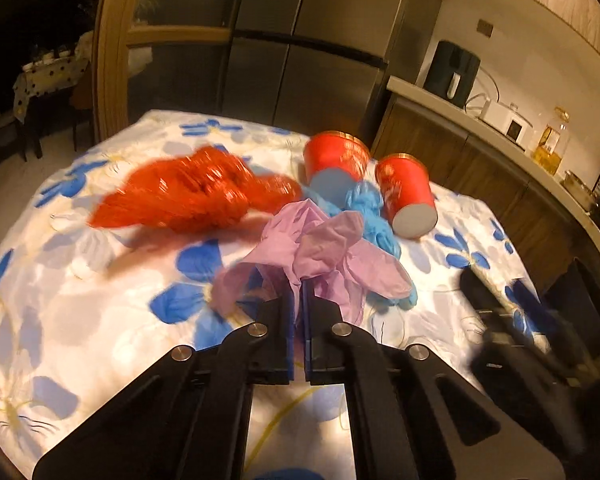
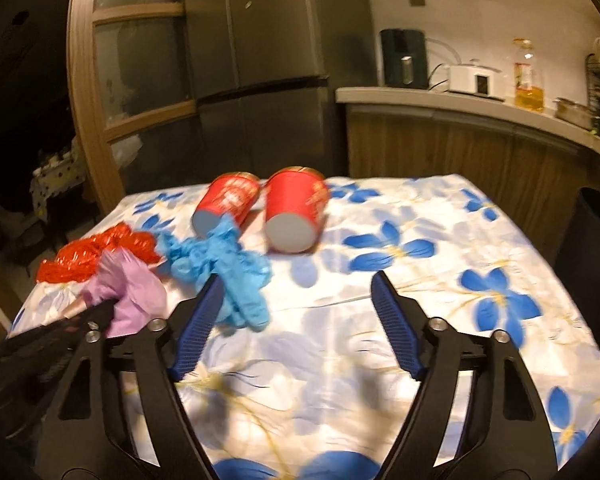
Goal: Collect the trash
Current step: 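Grasp the lilac glove with the left gripper while the right grasps the blue glove, then carry the lilac and blue gloves in both grippers over the black bin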
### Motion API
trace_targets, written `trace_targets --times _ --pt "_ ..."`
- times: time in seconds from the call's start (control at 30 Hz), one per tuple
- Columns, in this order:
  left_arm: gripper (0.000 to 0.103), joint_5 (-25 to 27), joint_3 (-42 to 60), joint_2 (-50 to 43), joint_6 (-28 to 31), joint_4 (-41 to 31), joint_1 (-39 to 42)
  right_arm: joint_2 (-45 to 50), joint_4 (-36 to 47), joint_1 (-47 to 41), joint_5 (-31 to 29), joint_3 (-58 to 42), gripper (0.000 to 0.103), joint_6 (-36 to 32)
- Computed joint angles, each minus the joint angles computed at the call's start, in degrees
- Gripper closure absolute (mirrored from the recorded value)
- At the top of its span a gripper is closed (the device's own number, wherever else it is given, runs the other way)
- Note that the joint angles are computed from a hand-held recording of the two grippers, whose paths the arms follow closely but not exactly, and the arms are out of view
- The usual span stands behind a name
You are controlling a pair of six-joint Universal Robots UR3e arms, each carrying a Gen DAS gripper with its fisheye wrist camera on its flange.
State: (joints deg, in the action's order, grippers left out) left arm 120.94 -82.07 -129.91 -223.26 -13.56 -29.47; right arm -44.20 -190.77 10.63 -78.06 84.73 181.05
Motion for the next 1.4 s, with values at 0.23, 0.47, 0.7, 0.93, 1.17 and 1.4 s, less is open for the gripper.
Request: trace_targets --times 0.23,0.47,0.7,0.93,1.17,1.4 --pt "0.1 2.63 -2.18 2.37 1.38 0.72 0.42 4.9 10.6 2.55 2.3 -10.38 0.055 -1.99" --pt "0.1 1.63 -2.69 2.44 1.77 1.19 1.23 7.73 19.62 3.53 3.45 -17.14 0.078 -3.95" --pt "0.101 1.73 -1.6 2.04 1.95 0.45 0.98 5.76 17.46 2.42 7.28 -13.83 0.101 -4.91" --pt "0.101 2.6 0.26 1.56 1.76 -0.74 -0.14 -2.56 7.93 -0.4 9.55 -1.35 0.102 -5.68" --pt "0.101 3.89 4.71 -0.1 1.68 -3.21 -2.53 -9.76 0.5 -4.62 11.27 9.43 0.102 -5.29" --pt "0.101 5.05 12.2 -3.21 1.76 -7.48 -5.52 -15.72 -4.66 -9.95 14.15 18.09 0.102 -5.13"
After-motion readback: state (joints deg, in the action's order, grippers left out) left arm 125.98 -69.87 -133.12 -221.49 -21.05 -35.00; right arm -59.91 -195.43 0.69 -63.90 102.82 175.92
